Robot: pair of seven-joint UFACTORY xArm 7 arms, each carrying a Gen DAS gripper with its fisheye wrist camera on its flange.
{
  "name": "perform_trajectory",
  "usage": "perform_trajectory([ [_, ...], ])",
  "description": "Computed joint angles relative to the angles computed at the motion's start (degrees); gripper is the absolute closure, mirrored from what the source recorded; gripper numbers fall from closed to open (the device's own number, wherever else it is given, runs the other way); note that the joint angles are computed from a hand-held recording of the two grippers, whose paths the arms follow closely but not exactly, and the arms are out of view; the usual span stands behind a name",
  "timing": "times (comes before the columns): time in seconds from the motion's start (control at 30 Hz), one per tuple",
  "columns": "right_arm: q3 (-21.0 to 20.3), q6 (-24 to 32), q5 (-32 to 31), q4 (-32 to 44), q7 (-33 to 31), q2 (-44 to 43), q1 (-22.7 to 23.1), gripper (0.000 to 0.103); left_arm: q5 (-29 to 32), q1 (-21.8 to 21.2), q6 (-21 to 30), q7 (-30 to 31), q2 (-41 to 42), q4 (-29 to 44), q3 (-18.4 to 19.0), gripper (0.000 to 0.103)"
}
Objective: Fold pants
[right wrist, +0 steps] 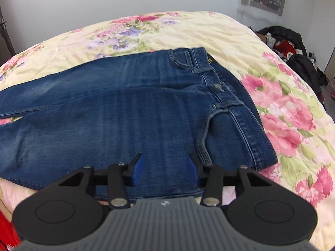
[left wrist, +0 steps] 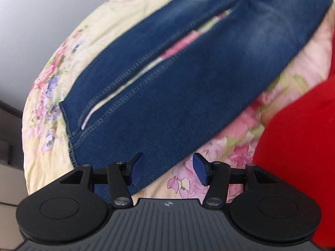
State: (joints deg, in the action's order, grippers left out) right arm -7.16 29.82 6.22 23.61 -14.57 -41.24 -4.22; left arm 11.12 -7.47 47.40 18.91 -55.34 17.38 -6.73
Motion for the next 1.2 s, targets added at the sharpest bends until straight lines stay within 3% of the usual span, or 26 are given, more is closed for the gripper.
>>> perform_trajectory([
  [0.1, -1.6, 1.2, 0.4, -0.3, -2.2, -0.3, 0.5, 0.064, 3.0, 1.8, -3.9, -0.9, 3.9, -1.9, -2.2, 0.037],
  [0.27, -3.5, 4.2, 1.5, 0.2, -5.8, -1.0, 0.3, 0.064, 4.8, 4.2, -7.2, -4.3, 9.2, -1.6, -2.6, 0.038],
  [0.3, -3.3, 4.5, 1.4, 0.1, -5.7, -1.1, -0.5, 0.064, 5.9, 5.0, -7.4, -5.9, 9.3, -1.6, -3.8, 0.044],
  [0.33, -2.9, 4.3, 1.1, 0.0, -5.6, -1.1, -1.4, 0.064, 7.9, 6.1, -7.7, -8.3, 9.1, -1.6, -6.1, 0.069],
  [0.37, -2.9, 4.1, 0.9, -0.2, -5.6, -1.1, -2.1, 0.064, 10.2, 7.2, -7.5, -11.3, 8.5, -1.6, -8.7, 0.087],
  [0.43, -3.5, 3.7, 1.1, -0.4, -6.1, -0.9, -2.8, 0.064, 11.9, 7.4, -7.4, -14.9, 7.2, -0.8, -9.3, 0.093],
  [0.57, -4.2, 3.2, -0.6, -1.3, -10.4, -1.2, -3.5, 0.065, 12.1, 8.2, -7.9, -20.6, 4.4, 1.7, -7.7, 0.098],
  [0.67, -6.6, 4.4, -0.7, -0.8, -17.7, -1.1, -1.7, 0.073, 11.7, 9.1, -7.2, -24.3, 4.4, 5.7, -7.8, 0.098],
  [0.8, -10.6, 7.0, 3.1, 0.8, -28.7, -0.4, 2.2, 0.074, 11.1, 9.9, -6.1, -29.0, 7.8, 12.6, -8.3, 0.098],
  [0.97, -8.6, 10.0, 3.5, 3.4, -36.3, 4.6, 1.6, 0.075, 13.0, 11.1, -5.9, -33.7, 10.9, 18.7, -9.9, 0.1],
  [1.07, -8.9, 9.7, 4.4, 4.1, -41.3, 7.4, 1.4, 0.062, 14.9, 11.8, -6.1, -35.4, 13.5, 21.7, -10.2, 0.1],
  [1.2, -9.2, 9.2, 5.9, 4.5, -49.8, 9.5, 1.8, 0.058, 16.4, 11.5, -5.1, -37.6, 14.4, 24.1, -10.8, 0.1],
])
